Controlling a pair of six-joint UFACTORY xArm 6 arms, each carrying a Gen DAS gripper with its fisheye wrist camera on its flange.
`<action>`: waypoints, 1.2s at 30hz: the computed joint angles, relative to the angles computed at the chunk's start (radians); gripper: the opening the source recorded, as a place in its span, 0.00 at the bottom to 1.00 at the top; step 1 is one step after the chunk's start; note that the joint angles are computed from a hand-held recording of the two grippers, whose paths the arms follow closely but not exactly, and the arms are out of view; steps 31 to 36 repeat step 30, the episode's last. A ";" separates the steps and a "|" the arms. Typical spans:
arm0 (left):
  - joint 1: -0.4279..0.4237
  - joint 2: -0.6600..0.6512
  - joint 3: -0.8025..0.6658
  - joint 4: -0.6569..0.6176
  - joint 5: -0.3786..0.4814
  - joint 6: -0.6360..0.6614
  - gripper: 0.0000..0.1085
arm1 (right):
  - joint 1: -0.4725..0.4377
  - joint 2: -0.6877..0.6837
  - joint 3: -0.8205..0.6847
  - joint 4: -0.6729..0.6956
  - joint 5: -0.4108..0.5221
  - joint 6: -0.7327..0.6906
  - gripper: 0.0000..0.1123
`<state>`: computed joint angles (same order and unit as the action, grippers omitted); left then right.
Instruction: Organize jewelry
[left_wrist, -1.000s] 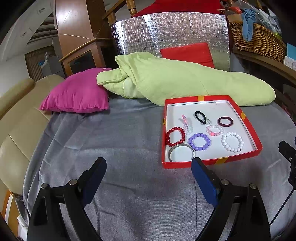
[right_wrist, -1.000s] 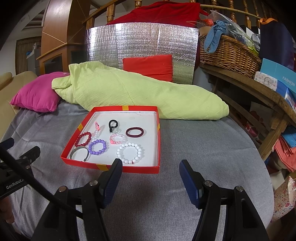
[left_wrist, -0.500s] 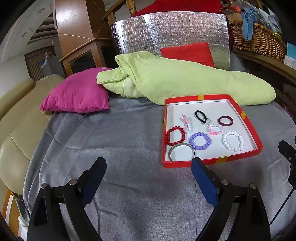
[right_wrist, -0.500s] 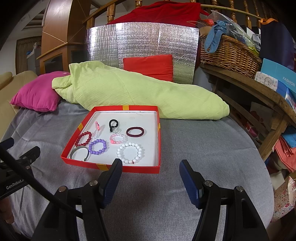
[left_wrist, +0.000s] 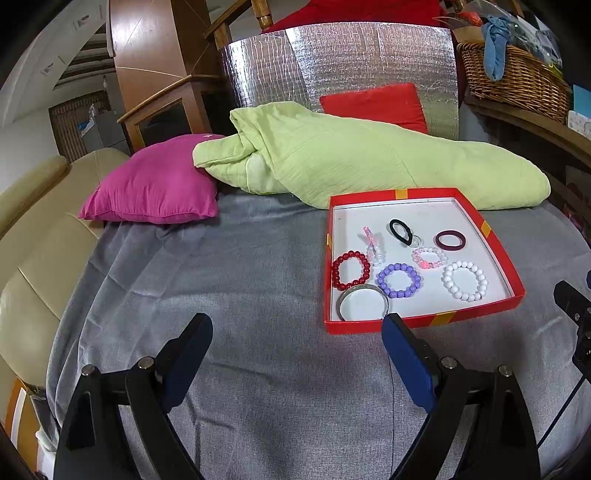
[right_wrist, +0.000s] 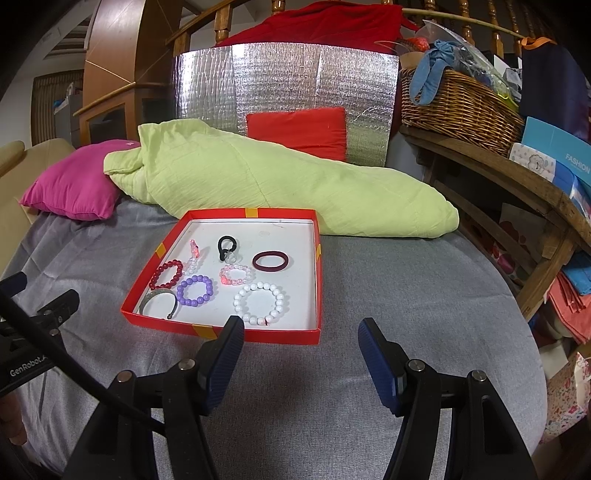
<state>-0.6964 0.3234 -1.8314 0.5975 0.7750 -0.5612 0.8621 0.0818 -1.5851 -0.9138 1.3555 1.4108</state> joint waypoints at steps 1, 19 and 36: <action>0.000 0.001 -0.002 0.001 0.001 0.000 0.86 | 0.000 0.000 0.000 -0.001 -0.001 -0.001 0.60; -0.002 0.003 -0.006 -0.005 0.007 0.013 0.86 | -0.001 0.006 -0.006 0.002 -0.003 -0.009 0.61; 0.012 0.004 0.000 -0.014 -0.021 0.009 0.86 | -0.008 -0.011 0.019 0.001 -0.019 0.008 0.61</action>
